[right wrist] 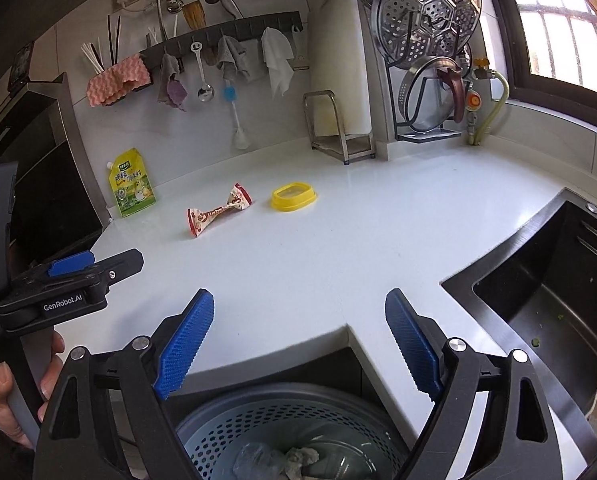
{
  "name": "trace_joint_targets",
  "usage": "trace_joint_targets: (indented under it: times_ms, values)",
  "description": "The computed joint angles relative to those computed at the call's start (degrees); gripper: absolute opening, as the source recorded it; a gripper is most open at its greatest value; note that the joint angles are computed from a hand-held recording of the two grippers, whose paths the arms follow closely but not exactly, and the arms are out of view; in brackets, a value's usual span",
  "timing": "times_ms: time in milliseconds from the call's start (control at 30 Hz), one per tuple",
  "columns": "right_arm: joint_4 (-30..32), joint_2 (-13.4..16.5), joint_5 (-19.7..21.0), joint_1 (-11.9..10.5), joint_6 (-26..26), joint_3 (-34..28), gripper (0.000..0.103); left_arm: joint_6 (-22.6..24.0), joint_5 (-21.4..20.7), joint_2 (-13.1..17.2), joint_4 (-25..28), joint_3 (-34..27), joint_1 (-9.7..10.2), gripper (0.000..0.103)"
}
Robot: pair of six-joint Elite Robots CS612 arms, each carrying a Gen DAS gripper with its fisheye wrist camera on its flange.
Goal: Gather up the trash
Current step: 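Move both open tools back over the countertop toward the wrapper and yellow ring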
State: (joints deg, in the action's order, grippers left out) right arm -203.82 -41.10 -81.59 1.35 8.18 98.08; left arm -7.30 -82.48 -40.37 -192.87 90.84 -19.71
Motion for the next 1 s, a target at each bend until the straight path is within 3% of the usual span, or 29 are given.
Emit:
trace_joint_targets:
  times_ms: [567,1000]
  values:
    - [16.86,5.65,4.53,-0.08,-6.16,-17.11,0.084,-1.29,-1.05,5.44,12.81,-13.44,1.90,0.097]
    - [33.83,13.26,7.64,-0.51,-8.06,-33.83,0.084,-2.25,0.43,11.22,19.40,-24.70,3.08,0.097]
